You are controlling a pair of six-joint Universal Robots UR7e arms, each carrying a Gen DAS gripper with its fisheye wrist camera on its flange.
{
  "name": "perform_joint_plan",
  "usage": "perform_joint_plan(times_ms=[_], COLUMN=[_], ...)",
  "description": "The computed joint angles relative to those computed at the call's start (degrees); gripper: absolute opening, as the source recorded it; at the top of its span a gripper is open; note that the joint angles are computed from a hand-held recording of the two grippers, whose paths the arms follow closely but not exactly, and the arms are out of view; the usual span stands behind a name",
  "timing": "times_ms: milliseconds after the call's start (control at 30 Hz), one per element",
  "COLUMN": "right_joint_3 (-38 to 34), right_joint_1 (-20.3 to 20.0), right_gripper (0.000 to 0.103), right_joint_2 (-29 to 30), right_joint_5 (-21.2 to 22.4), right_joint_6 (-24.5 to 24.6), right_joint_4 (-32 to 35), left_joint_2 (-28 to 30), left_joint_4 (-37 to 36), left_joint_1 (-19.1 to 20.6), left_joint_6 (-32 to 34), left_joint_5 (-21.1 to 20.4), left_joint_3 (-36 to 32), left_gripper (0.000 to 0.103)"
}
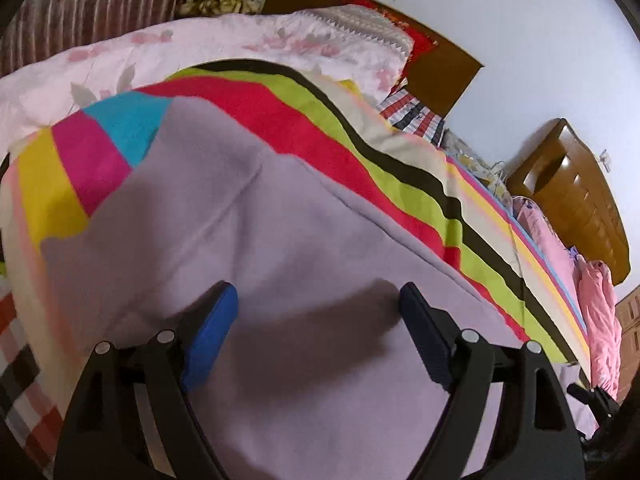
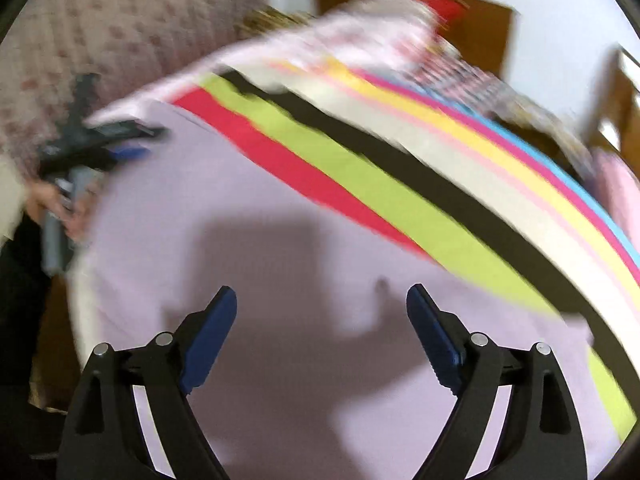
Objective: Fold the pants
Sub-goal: 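Open both grippers and pull them back from the folded pants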
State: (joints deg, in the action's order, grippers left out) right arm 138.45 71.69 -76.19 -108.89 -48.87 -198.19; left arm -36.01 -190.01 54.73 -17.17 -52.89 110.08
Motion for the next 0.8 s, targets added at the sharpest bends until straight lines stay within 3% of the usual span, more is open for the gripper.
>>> perform_joint_plan(times_ms=[33, 167, 233, 300, 367, 433, 533, 600, 633, 700, 733, 800], right_joint_3=[1.03, 6.83, 7.57, 6.07, 6.01, 6.11, 8.52, 10.41, 11.35, 13.46, 14.63, 16.82], right_joint_1=[-2.87, -12.15, -13.54, -15.33, -18.19, -19.56, -26.42, -30.09, -31.52, -35.19, -37.46, -45.24], right_gripper=[0.085, 0.085, 0.088, 0.088, 0.086, 0.085, 0.086, 0.088, 0.088, 0.088, 0.088, 0.088], right_joint_2=[-2.1, -14.89, -16.38, -16.36, -17.22, -17.78, -27.15, -31.34, -32.56, -35.0, -36.77, -43.09], right_joint_5=[0.68, 14.09, 14.11, 10.44, 12.48, 11.55, 21.96, 24.3, 23.57, 23.51, 24.64, 30.88], right_joint_6=[1.0, 1.38, 0.99, 3.2, 0.42, 0.58, 1.79, 0.28, -0.62, -2.03, -2.6, -4.11], right_joint_4=[0.44, 6.39, 3.95, 5.21, 3.79, 1.99, 6.86, 6.52, 5.09, 3.67, 4.16, 9.64], left_joint_2=[-0.16, -1.2, -0.93, -0.19, 0.98, 1.47, 0.45, 0.01, 0.0, 0.99, 1.51, 3.43], left_joint_4=[0.92, 2.64, 2.1, 3.53, 3.85, 5.52, 12.69, 11.89, 7.89, 1.03, 0.28, 1.76], left_joint_1=[-0.08, -1.05, -1.82, -1.82, -2.12, -2.23, -4.46, -8.98, -11.31, -15.68, -16.92, -19.83], left_joint_6=[0.06, -3.95, -4.33, -4.22, -3.12, -2.57, -9.46, -10.98, -8.27, -2.76, -0.94, 3.09], left_joint_5=[0.21, 2.76, 5.1, 6.63, 8.87, 10.51, 15.62, 20.07, 18.9, 12.76, 9.62, 0.77], left_joint_3=[-0.2, 0.42, 0.69, -0.07, -0.79, -1.59, -1.79, 0.63, 2.33, 4.85, 5.19, 5.23], left_gripper=[0.083, 0.082, 0.082, 0.082, 0.083, 0.084, 0.076, 0.075, 0.077, 0.082, 0.084, 0.084])
